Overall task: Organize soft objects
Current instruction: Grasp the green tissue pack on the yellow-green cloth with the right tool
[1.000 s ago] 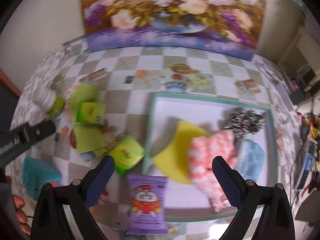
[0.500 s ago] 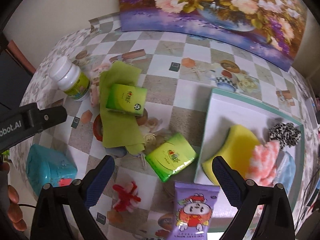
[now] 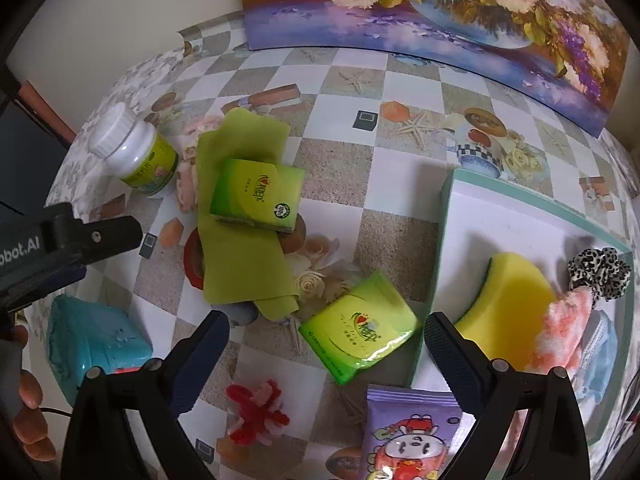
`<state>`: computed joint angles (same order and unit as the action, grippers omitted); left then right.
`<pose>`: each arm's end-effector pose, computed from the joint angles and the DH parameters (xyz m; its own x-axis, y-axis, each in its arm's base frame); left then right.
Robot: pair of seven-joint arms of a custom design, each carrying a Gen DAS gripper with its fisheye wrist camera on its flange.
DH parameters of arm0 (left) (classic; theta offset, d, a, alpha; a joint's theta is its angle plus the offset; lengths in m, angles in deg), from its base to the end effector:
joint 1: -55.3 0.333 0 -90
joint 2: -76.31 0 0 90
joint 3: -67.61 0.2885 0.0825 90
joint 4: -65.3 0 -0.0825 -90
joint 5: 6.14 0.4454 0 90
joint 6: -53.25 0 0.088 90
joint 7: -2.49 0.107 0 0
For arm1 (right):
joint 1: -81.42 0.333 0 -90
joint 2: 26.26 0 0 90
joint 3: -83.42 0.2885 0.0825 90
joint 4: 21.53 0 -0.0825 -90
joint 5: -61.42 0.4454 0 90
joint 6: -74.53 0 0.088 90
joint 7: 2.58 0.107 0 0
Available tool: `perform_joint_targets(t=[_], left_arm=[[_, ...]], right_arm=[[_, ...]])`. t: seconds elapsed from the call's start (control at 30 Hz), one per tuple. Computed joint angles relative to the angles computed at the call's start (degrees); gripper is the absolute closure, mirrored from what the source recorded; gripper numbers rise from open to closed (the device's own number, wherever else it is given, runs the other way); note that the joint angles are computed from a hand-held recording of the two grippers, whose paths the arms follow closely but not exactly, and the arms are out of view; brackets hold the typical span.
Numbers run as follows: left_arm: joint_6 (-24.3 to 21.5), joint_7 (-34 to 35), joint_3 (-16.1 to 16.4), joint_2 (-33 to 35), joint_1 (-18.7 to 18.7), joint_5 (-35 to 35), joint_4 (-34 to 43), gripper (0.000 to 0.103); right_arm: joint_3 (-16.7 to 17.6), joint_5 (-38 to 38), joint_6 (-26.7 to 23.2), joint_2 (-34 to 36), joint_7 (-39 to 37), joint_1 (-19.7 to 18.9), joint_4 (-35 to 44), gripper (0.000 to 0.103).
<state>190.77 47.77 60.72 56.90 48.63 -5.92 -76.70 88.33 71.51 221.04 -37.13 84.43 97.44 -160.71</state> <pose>0.5004 -0.1190 0.3802 0.4971 -0.8548 0.1489 -0.8284 -0.5186 -0.2116 0.5094 0.1914 0.3458 0.2977 -0.9488 -0.1055 -0.9165 -0.2531 -0.3098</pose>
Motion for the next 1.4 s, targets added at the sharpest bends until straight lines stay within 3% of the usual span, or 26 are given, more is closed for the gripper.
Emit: perform_joint_targets(t=[0.2,0.43,0.6,0.77,0.9,1.07,1.23,1.4], left_arm=[[0.57,-0.07,0.42,-0.83,0.55,0.07,-0.77,0.012],[2.27,1.86,1.25,-2.52,0.10,-1.27,-2.00,0.012],[3.26,3.51,1.83,-2.71,-0.05,-2.51,-2.55,0.012],[4.12,5.86,2.56,-2.04,0.01,-4.46,-2.55,0.012],[2.01,7.07,2.14,-0.89,0.80,-3.05,-1.00,0.012],[2.48,8.89,2.29,-1.20,2.55,-0.67,-0.94,0.012],[3.50,15.13,4.23,1.08,1.95,-4.34,0.45,0.012],[4.37,18.51,3.89,3.82,2.06,-7.51,2.38,0.012]], right_arm=[[-0.29,2.72,-0.72,1.21,-0.77,0.61,0.54,0.003],[0.36,0.56,-0.26,1.39,2.13,0.48,0.48,0.003],[-0.32,4.71,0.85,0.37,-0.91,1.47,0.73,0.003],[0.65,0.52,1.03,1.60,3.77,0.47,2.92,0.003],[0.24,1.10,-0.50,4.14,3.52,0.76,5.68,0.003],[-0.10,5.13,-1.66,8.59,2.15,1.31,9.75,0.003],[0.09,7.28,-0.92,13.20,1.24,1.55,13.69,0.003],[0.24,9.36,-0.82,17.06,-0.20,1.66,17.00,0.003]])
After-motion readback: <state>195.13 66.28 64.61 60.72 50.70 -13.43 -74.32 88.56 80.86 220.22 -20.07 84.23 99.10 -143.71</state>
